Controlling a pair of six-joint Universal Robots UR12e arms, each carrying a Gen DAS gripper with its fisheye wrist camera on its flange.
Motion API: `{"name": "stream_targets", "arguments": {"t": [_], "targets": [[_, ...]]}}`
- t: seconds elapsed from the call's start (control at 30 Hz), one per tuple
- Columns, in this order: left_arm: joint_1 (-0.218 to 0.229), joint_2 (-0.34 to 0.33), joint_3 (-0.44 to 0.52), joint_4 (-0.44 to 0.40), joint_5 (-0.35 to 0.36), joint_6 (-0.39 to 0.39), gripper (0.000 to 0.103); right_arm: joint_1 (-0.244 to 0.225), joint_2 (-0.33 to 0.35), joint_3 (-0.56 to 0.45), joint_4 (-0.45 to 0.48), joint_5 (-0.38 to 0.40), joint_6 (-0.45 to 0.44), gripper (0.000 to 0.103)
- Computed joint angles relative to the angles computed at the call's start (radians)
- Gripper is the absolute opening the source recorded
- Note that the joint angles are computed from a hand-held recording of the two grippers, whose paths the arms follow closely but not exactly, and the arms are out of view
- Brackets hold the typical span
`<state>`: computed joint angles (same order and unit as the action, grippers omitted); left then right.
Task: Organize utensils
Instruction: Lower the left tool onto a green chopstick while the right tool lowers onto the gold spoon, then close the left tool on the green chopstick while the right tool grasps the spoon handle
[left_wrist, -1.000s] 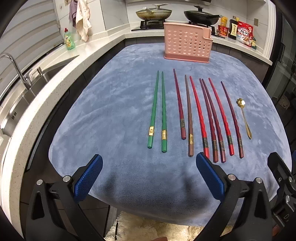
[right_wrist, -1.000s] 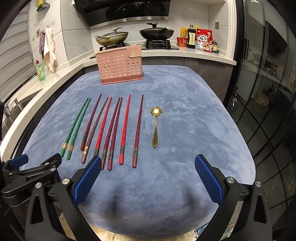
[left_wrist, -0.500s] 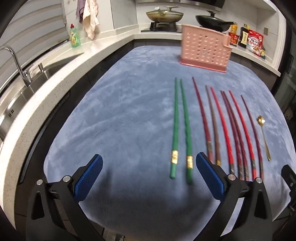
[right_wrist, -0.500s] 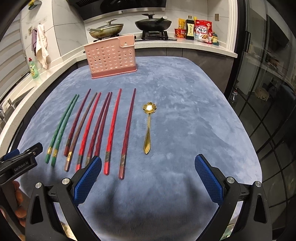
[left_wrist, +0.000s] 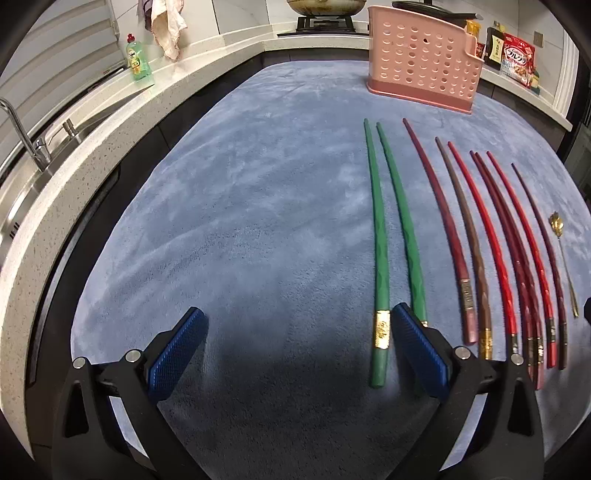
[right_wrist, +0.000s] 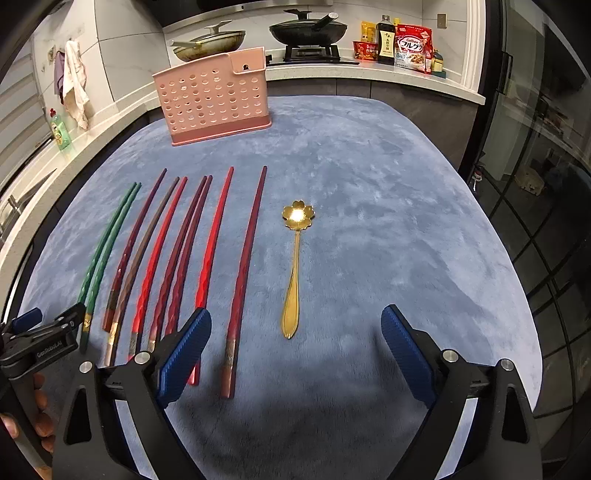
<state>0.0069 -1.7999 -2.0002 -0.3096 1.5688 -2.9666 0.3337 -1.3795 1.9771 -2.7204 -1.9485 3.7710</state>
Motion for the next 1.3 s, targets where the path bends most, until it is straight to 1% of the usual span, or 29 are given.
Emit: {"name": "stream_targets", "arguments": {"t": [0.07,0.13,0.17,0.23,0.27,0.33,0.37,0.43,0.47,0.53,0.57,0.63,0.7,0.9,1.0,1.03,1.07,1.13,1.3], "targets": [[0.002,-0.001,0.002,-0.005,-0.008,-0.003,0.094,-0.007,0.004,-0.002,-0.002,0.013,-0.003,0.085],[0.007,0.001,0.003,-0.01,-0.026,-0.001,0.087,-0.015,0.008,-0.003,-0.008,0.026,-0.008,0.081],[0.007,0.001,0.002,-0.008,-0.027,-0.001,0.085,-0.017,0.008,-0.002,-0.01,0.031,-0.008,0.08],[0.005,0.004,-0.001,-0.004,-0.034,0.009,0.073,-0.025,0.01,-0.002,-0.014,0.043,-0.01,0.075],[0.005,0.006,-0.001,-0.006,-0.044,0.014,0.07,-0.03,0.012,-0.001,-0.017,0.052,-0.011,0.073],[0.002,0.008,0.0,-0.013,-0.048,0.016,0.058,-0.04,0.015,-0.002,-0.018,0.075,-0.012,0.065],[0.0,0.01,0.0,-0.017,-0.056,0.022,0.054,-0.043,0.016,-0.001,-0.022,0.082,-0.011,0.064],[-0.002,0.012,0.002,-0.025,-0.067,0.03,0.041,-0.049,0.02,-0.003,-0.029,0.093,-0.013,0.059],[-0.002,0.014,0.002,-0.029,-0.075,0.036,0.038,-0.051,0.023,-0.004,-0.029,0.098,-0.016,0.057],[-0.005,0.015,0.003,-0.033,-0.078,0.043,0.028,-0.056,0.03,-0.009,-0.022,0.114,-0.021,0.05],[-0.006,0.015,0.003,-0.035,-0.083,0.049,0.026,-0.058,0.032,-0.009,-0.02,0.122,-0.022,0.047],[-0.007,0.016,0.003,-0.037,-0.086,0.052,0.021,-0.059,0.036,-0.011,-0.019,0.124,-0.023,0.045],[-0.007,0.016,0.003,-0.041,-0.089,0.052,0.02,-0.059,0.037,-0.01,-0.02,0.122,-0.026,0.044],[-0.009,0.017,0.003,-0.044,-0.086,0.051,0.018,-0.056,0.039,-0.016,-0.002,0.11,-0.025,0.037],[-0.008,0.017,0.006,-0.052,-0.09,0.048,0.018,-0.057,0.038,-0.016,-0.003,0.114,-0.027,0.028],[-0.007,0.018,0.007,-0.057,-0.093,0.046,0.018,-0.057,0.038,-0.015,-0.002,0.116,-0.027,0.023],[-0.007,0.018,0.008,-0.06,-0.095,0.046,0.017,-0.059,0.036,-0.013,-0.005,0.124,-0.027,0.02],[-0.006,0.02,0.007,-0.064,-0.097,0.05,0.016,-0.064,0.032,-0.008,-0.01,0.142,-0.029,0.01],[-0.005,0.026,0.006,-0.08,-0.107,0.06,0.011,-0.069,0.023,0.005,-0.026,0.171,-0.037,0.009]]}}
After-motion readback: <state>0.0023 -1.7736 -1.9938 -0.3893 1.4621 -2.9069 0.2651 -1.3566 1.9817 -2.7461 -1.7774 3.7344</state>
